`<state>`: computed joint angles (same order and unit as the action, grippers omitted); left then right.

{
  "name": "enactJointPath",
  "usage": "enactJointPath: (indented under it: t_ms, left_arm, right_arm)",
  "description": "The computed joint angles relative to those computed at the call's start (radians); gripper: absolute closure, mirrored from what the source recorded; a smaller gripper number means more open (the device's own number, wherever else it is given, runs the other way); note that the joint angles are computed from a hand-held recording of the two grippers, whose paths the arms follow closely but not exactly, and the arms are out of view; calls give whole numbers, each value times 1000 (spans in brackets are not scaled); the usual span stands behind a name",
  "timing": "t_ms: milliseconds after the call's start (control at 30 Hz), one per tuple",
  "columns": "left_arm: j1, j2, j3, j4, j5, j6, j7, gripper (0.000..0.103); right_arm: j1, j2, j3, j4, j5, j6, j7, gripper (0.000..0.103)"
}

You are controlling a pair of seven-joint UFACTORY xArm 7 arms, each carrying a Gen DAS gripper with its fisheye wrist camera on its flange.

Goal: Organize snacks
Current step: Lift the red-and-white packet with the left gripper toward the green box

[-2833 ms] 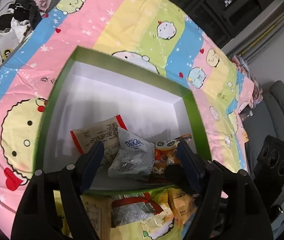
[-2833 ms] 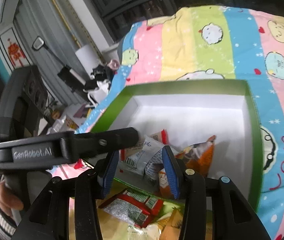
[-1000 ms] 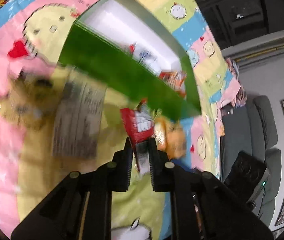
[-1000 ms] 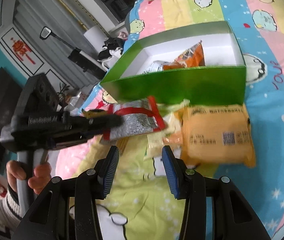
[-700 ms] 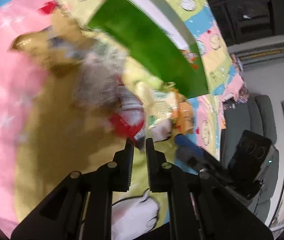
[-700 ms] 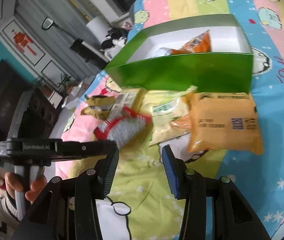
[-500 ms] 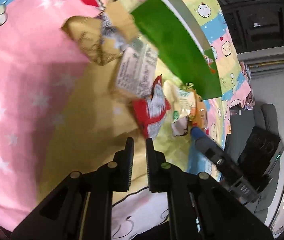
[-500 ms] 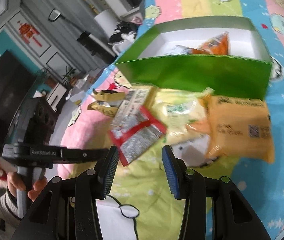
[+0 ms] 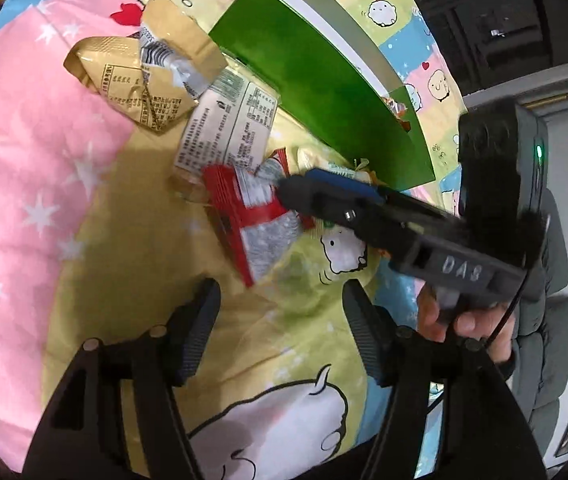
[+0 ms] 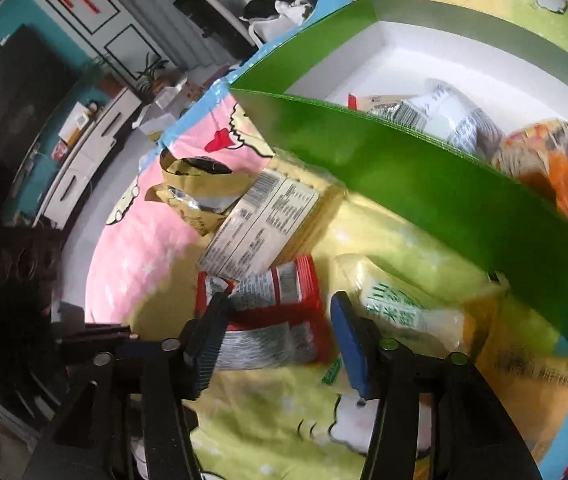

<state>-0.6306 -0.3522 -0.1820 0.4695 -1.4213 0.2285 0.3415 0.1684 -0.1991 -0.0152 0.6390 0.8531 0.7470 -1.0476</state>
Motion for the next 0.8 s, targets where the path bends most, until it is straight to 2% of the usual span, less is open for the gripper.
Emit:
enactJointPath:
  t_ms: [67,167,333,500,533,567,600,633,700,767,800]
  left_arm:
    - [2,6,0,5,4,-6,8,40]
    - [8,17,14,12,-29,-8,47,40]
    - [40,30,21,19,45,10,34,41]
    - [42,58,26,37,49,5,56,43]
    - [46,62,18,39,74,0,36,51]
    - [57,61,3,31,136,-9,-17,57]
    - [65,59,-5,24,200,-16,-69,66]
    - [76,62,-18,19,243,-25,-102,71]
    - [37,70,24,18,237,-35,-85,71]
    - [31,80,23,16,282,-59,-115,71]
    - [31,85,18,17,320,-69,-143,71]
  right_arm:
    - [2,24,12,23,-14,-17,36,42]
    - [-6,61,12,59,-33,46,79,40]
    - [-27,62,4,46,25,135,58,40]
    - [-32,35,3,-10,137,110,34,41]
    - [-35,31,1,-17,148,107,33,42]
    - [-35,26,2,-21,151,102,33,44]
    - [-35,19,1,-29,163,100,23,47]
    - [-34,12,-1,-40,176,100,9,48]
    - [-27,-13,2,-70,201,73,-23,51]
    - [-22,-33,-1,-92,222,49,-41,56]
    - [-19,-41,-2,-101,231,35,-44,62]
